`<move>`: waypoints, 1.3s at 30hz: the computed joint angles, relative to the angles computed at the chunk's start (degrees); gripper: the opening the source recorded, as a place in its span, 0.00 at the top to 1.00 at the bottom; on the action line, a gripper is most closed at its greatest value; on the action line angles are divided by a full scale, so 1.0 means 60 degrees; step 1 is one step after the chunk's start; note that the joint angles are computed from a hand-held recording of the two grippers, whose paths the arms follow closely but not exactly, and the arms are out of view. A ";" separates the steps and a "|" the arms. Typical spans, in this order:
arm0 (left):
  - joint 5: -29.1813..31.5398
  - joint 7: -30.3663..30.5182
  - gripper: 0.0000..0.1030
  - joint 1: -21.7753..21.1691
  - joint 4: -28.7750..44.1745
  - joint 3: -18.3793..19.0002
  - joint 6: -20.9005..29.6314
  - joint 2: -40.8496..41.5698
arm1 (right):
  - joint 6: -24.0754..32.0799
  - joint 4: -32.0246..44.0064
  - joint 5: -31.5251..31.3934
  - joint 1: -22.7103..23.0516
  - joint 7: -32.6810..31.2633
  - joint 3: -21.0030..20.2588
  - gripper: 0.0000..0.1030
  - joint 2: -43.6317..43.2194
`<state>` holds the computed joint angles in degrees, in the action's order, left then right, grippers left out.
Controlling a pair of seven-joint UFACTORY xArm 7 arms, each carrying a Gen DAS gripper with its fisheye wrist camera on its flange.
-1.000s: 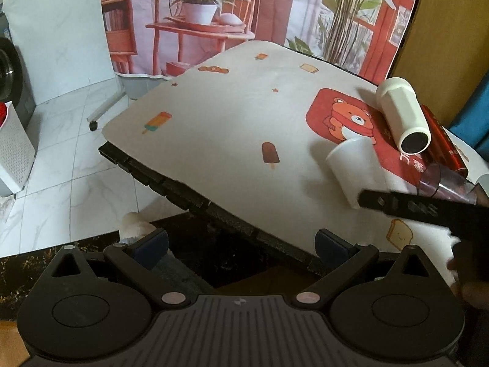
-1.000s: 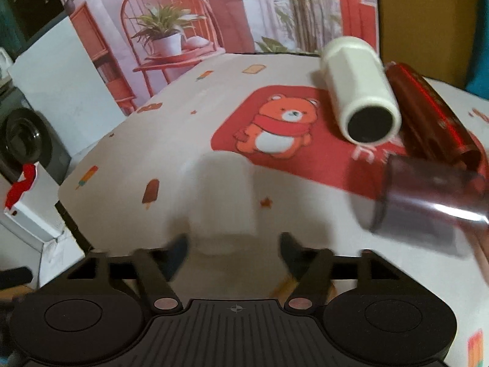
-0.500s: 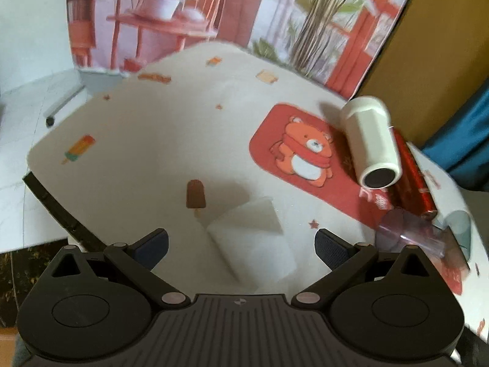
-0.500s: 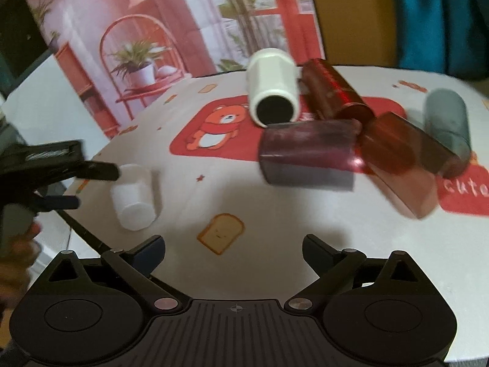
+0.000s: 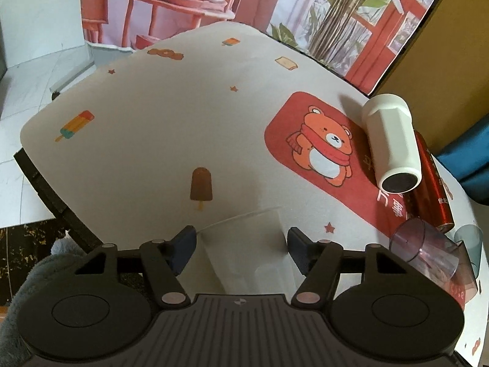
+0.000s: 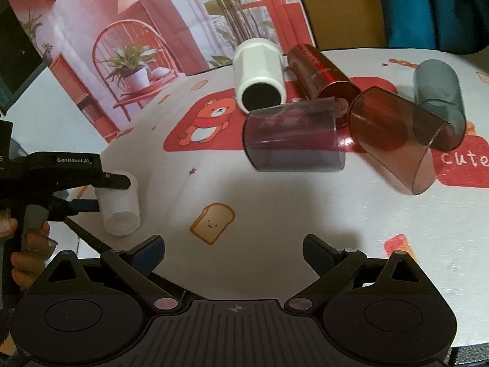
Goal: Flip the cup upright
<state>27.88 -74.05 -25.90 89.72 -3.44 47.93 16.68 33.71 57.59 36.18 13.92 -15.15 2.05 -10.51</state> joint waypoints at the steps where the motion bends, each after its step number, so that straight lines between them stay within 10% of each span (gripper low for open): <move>1: 0.0204 -0.0011 0.34 -0.0062 0.0032 0.0033 0.0019 0.0001 | 0.0001 0.0012 0.0013 0.0006 -0.0016 0.0001 0.07 0.0017; 10: 0.3127 0.0123 0.34 -0.0869 0.1196 0.0473 0.0012 0.0887 | -0.0039 0.0057 -0.0214 -0.0055 0.0180 0.0079 0.07 0.0089; 33: 0.2867 0.1873 0.34 -0.1426 0.0852 0.0171 0.0561 0.0734 | -0.0187 -0.0076 -0.0449 -0.0018 0.0565 0.0051 0.06 -0.0084; 39: 0.2213 0.1637 0.05 -0.1168 0.0229 0.0052 0.0112 0.0181 | -0.0262 -0.0169 -0.0720 -0.0032 0.0794 0.0065 0.06 -0.0240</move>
<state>41.16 -64.23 -32.91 91.09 -3.12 48.60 17.77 32.14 56.57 31.86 13.73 -10.39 2.44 -11.95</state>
